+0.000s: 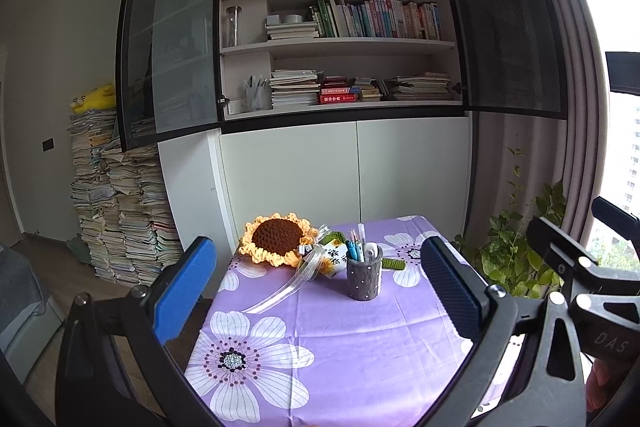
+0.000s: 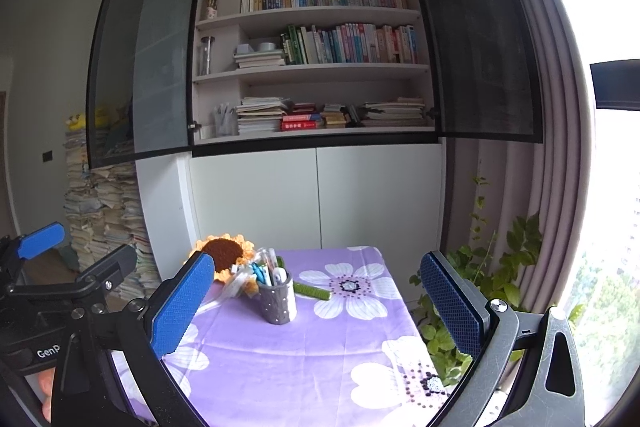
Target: Organize stationery
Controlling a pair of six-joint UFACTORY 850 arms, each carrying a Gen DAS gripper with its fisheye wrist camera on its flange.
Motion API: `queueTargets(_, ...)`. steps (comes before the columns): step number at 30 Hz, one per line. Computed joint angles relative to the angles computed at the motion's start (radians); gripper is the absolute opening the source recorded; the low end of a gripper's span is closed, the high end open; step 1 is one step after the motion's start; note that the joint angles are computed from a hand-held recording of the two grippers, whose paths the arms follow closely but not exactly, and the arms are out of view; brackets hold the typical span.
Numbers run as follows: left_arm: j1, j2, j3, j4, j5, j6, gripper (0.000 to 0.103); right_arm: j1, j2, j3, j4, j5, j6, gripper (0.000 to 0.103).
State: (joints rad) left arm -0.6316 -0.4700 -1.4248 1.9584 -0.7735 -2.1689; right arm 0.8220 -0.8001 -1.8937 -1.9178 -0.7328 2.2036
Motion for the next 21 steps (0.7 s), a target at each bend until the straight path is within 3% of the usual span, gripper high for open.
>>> queueTargets(21, 0.016, 0.004, 0.009, 0.012, 0.016, -0.021, 0.102, -0.005, -0.001, -0.001, 0.012, 0.004, -0.001, 0.103)
